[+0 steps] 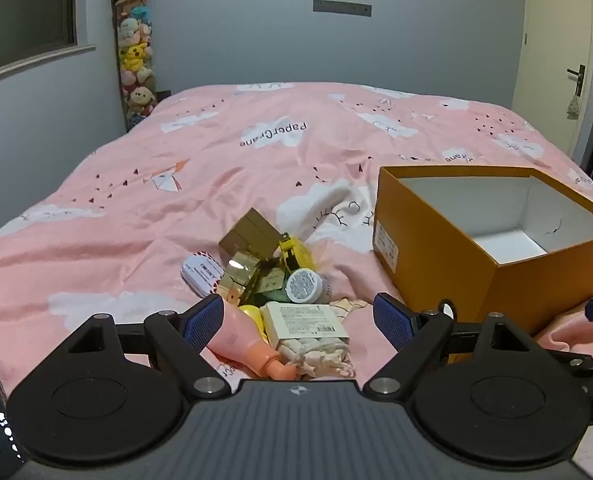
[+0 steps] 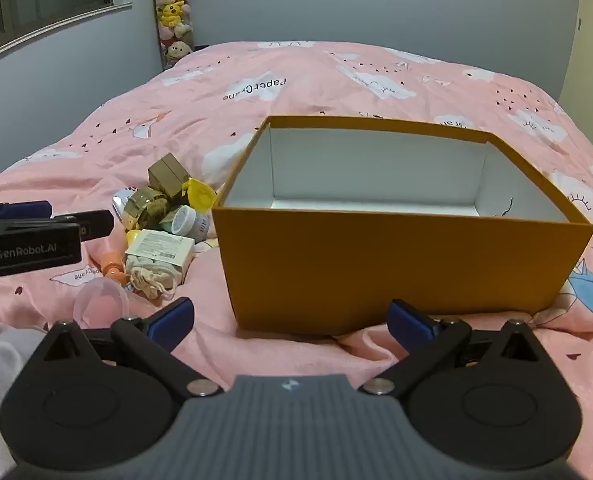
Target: Organize rigid objects
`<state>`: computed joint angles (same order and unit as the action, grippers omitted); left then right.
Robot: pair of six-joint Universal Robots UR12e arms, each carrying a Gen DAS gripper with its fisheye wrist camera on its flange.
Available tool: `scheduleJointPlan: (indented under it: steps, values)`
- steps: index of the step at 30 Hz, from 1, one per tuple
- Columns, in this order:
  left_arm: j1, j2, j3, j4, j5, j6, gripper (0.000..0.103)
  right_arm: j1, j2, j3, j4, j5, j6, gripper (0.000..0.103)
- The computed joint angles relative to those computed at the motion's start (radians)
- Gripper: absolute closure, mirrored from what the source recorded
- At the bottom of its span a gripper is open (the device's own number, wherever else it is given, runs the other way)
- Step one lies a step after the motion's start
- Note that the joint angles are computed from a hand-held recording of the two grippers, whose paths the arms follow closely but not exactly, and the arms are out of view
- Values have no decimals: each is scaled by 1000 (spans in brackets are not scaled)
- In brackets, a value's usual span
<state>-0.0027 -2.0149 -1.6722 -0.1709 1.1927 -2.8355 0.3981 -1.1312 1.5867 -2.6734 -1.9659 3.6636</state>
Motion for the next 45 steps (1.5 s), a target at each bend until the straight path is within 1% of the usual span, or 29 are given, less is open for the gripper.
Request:
scheduleJointPlan:
  steps: [3,5,6,7,8,9,11,12,16,45]
  values:
    - [2,4,-8,8,-21,16,4,1,1,-1,-3,-2,-12,2]
    - [15,5,-14,6,-49,3,4,-1,0,0,-8,5,-23,2]
    - [8,7,-14,4,-28,10,4,-2,-1,1,-12,7,-27,2]
    - [9,5,-14,5,-29,3,4,-2,4,-14,25,4,-19,2]
    - [5,1,-1,-21,-17,9,4,-1,1,-10,21,1,-15,2]
    - [1,3,-3,-16,-7,15,4,4,10,-12,16,-14,-14,2]
    - [-2,3,-3,-15,-3,10,4,2,4,-9,27,-11,-4,2]
    - [-2,3,-3,-16,-2,9,4,2,8,-22,52,-11,2,2]
    - [-4,-4,4,-20,-3,10,4,-1,7,-24,67,-8,20,2]
    - [-3,-1,4,-31,-4,16,4,-2,9,-29,93,-11,46,2]
